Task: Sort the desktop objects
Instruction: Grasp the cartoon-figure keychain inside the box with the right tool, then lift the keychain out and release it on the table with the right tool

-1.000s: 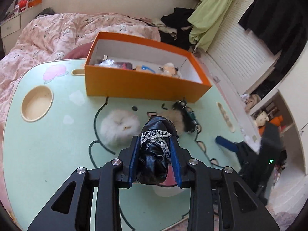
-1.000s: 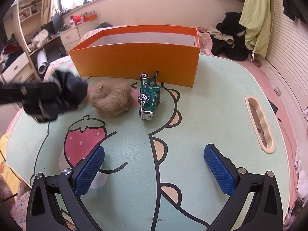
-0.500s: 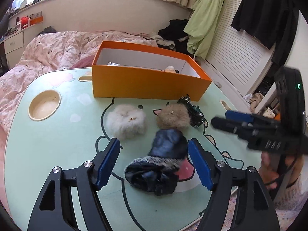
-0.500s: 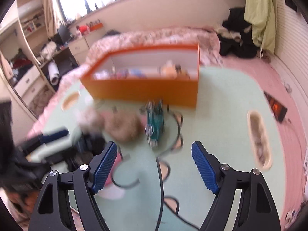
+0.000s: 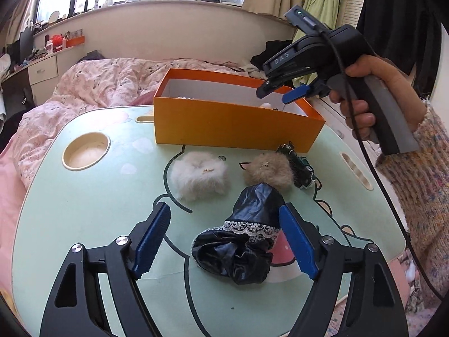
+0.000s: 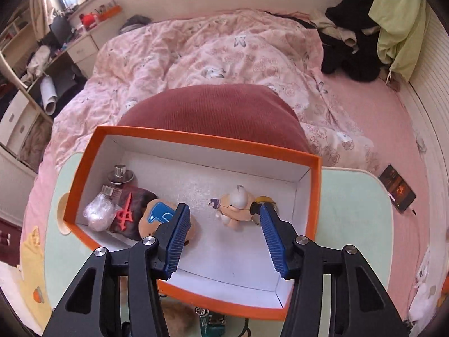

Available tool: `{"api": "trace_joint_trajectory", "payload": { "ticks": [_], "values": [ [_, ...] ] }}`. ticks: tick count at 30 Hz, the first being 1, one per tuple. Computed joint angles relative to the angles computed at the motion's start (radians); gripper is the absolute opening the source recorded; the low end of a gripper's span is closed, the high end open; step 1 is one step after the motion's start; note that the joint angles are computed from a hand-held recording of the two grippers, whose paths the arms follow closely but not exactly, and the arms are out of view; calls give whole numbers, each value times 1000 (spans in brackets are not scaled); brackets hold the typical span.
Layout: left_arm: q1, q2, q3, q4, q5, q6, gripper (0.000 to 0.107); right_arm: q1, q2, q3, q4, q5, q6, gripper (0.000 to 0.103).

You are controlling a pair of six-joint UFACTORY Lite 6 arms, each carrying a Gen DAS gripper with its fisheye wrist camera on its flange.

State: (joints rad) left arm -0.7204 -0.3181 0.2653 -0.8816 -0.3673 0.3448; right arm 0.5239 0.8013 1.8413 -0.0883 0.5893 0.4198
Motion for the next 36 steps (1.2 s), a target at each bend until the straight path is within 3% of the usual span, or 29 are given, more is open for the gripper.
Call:
{"api": "trace_joint_trajectory", "payload": {
  "ticks": [4,10,15,19,25,30,34,36],
  "values": [
    [16,1,-4,57,10,-51,80,13,150,196,-96,104,61,53],
    [-10,-7,-5,4,1,-8,80,67,443,619,-246,405,63,54],
    [4,-16,-13,31,9,-29,80,72,405,548,-248,360,46,46],
    [15,-22,-16,52,15,-47,80,73,207,265,-292,195,129,46],
    [13,-26,-14,26,16,-30,80,110,-347,-363,-455,-132,375,46],
    [34,-35,-20,64,26,-66,80,170,-756,-884,-693,-269,672,46],
    [62,-10,-11,181,45,-178,80,171,-811,-1130,-918,-383,993,46],
    [53,-4,-6,149,42,-147,80,158,-781,-1189,-1108,-442,1202,39]
  ]
}}
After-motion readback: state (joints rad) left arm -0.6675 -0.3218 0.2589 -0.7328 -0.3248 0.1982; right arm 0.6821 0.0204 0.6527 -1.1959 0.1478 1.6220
